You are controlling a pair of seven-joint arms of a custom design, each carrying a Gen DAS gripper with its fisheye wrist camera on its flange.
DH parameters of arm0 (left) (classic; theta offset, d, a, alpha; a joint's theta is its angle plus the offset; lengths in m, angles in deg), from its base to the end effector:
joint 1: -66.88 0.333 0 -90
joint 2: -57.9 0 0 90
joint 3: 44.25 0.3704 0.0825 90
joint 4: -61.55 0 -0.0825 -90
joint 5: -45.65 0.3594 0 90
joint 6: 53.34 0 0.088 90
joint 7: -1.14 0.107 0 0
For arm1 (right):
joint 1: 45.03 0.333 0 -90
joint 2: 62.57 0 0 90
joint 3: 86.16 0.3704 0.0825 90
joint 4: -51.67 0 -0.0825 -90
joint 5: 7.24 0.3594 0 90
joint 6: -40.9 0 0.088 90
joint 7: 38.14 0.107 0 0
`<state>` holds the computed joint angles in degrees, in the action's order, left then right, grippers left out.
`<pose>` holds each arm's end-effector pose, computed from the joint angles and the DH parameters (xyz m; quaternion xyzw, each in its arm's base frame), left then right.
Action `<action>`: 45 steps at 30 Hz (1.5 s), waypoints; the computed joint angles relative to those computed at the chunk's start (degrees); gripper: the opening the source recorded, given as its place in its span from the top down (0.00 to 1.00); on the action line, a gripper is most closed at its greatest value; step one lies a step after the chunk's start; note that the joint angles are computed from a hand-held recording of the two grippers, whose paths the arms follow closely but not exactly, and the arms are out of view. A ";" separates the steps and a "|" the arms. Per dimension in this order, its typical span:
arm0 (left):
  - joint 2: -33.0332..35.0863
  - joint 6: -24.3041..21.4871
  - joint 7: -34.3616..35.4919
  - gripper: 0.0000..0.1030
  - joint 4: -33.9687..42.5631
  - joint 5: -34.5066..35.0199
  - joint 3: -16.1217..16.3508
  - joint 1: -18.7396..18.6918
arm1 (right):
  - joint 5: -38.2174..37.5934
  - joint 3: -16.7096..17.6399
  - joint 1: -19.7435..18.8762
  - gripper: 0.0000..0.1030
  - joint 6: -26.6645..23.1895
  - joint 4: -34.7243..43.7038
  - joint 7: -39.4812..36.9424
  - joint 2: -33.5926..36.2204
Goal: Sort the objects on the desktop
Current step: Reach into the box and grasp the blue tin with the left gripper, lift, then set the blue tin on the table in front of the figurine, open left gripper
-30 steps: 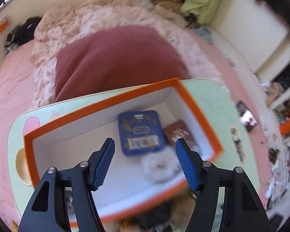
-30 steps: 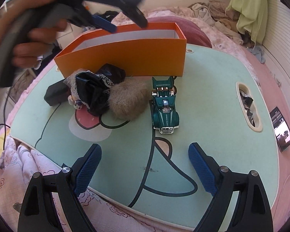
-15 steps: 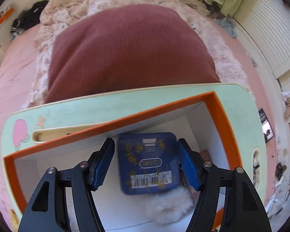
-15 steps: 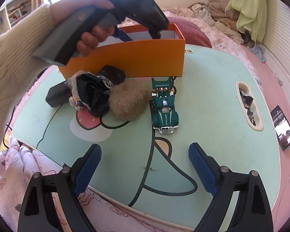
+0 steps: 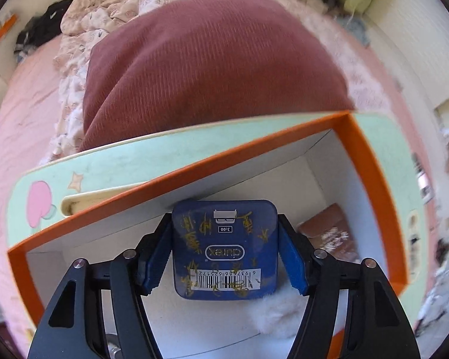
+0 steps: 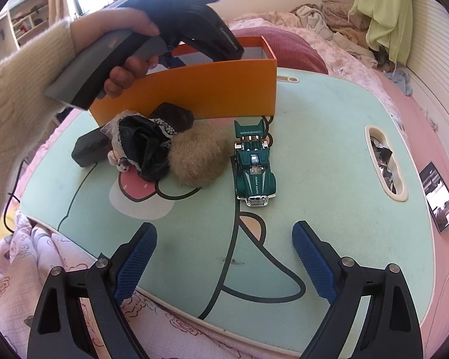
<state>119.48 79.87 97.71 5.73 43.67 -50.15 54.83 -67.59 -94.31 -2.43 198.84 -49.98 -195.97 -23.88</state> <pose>0.8064 -0.2208 0.2678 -0.5702 0.8077 -0.1429 0.0457 0.5387 0.4311 0.2583 -0.5361 0.7820 -0.2027 0.2451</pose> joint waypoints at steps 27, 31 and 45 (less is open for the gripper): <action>-23.80 44.16 50.85 0.35 -57.71 -44.42 -30.05 28.31 | 0.12 -0.34 0.02 0.11 0.38 0.00 -0.32 0.20; -22.67 47.41 54.71 0.35 -59.60 -46.00 -38.14 35.02 | 0.26 -0.25 -0.07 0.11 0.33 0.38 -0.49 0.45; -26.35 68.67 55.70 0.26 -79.44 -33.91 -46.35 44.81 | 0.34 -0.49 0.00 0.11 0.41 0.27 -0.49 0.42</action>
<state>93.12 148.54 153.41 -73.71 9.76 -96.50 99.64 -67.25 -94.80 -2.43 199.26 -49.71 -196.46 -23.46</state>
